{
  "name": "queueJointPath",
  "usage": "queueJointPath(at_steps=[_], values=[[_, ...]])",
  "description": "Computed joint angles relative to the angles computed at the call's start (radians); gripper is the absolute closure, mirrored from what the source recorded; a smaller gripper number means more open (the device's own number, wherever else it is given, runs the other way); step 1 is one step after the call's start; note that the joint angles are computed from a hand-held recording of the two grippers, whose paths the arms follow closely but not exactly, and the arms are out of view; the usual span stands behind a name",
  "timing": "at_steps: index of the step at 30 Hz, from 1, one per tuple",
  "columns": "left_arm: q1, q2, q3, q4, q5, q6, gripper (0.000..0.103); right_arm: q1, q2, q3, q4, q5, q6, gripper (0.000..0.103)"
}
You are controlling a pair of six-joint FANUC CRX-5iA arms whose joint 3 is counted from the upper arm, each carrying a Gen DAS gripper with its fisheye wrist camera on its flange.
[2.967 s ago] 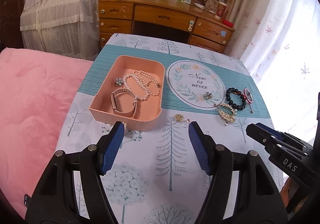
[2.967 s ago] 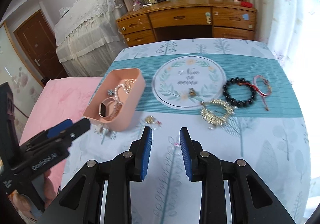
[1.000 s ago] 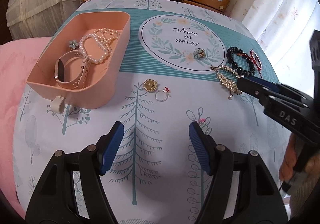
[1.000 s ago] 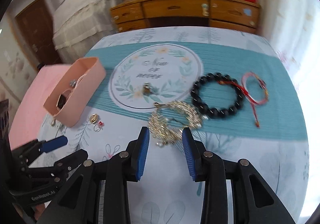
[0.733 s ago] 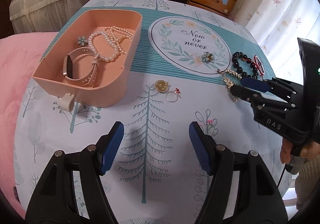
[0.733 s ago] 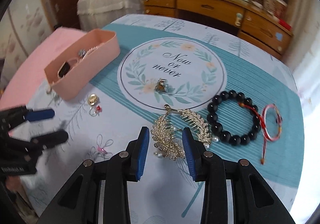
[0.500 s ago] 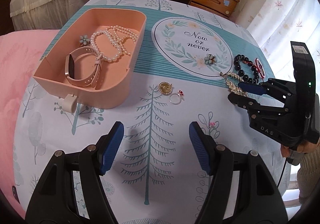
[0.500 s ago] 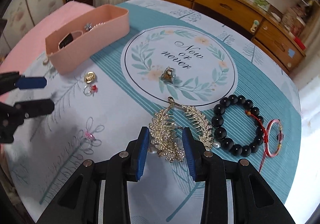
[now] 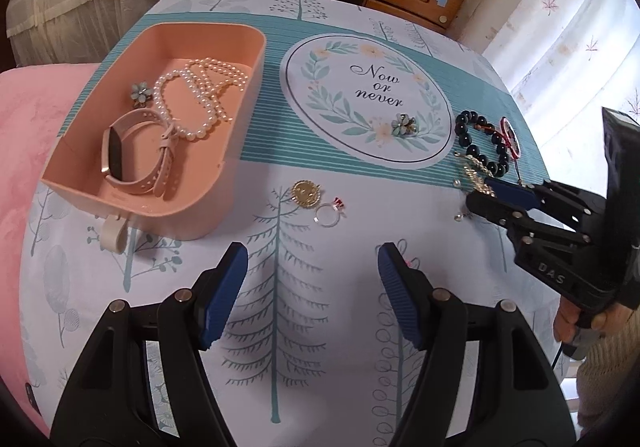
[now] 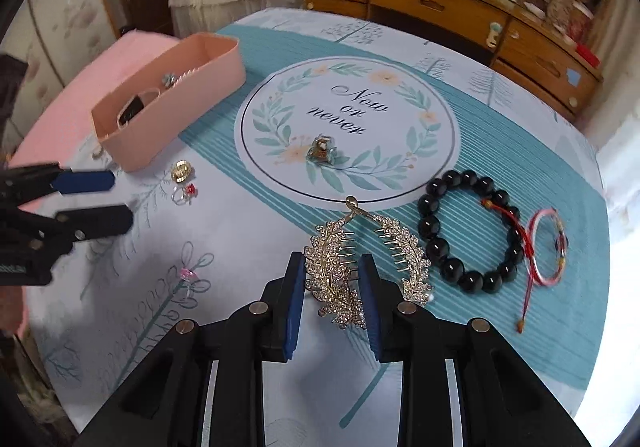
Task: Organize jewelry
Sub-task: 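Grasp the gold ring on the round mat with the left tool, then carry the ring into the pink box and open the left tool while the right tool drops the comb in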
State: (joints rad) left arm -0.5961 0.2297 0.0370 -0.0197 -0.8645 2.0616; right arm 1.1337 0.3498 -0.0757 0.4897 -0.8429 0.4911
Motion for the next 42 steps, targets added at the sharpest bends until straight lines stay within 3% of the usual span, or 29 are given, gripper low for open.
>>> queueJointPath(at_steps=[6, 14, 16, 20, 25, 32, 42], values=[[-0.033, 0.092, 0.141, -0.033, -0.033, -0.055, 0.038, 0.01, -0.135, -0.174, 0.105, 0.11, -0.329, 0.077], [-0.033, 0.32, 0.458, -0.024, -0.147, -0.089, 0.038, 0.05, -0.29, -0.362, 0.27, 0.126, -0.684, 0.077], [-0.033, 0.375, 0.534, -0.014, -0.181, -0.089, 0.042, 0.058, -0.313, -0.384, 0.284, 0.123, -0.72, 0.077], [-0.038, 0.482, 0.691, -0.013, -0.294, -0.1, 0.071, 0.072, -0.334, -0.404, 0.301, 0.107, -0.756, 0.077], [-0.054, 0.545, 0.789, -0.047, -0.367, -0.084, 0.085, 0.075, -0.346, -0.419, 0.317, 0.118, -0.794, 0.077], [-0.034, 0.489, 0.685, 0.002, -0.292, -0.11, 0.087, 0.075, -0.333, -0.404, 0.334, 0.127, -0.795, 0.077], [0.057, 0.166, 0.332, 0.051, -0.145, -0.166, 0.087, 0.077, -0.311, -0.314, 0.378, 0.128, -0.72, 0.077]])
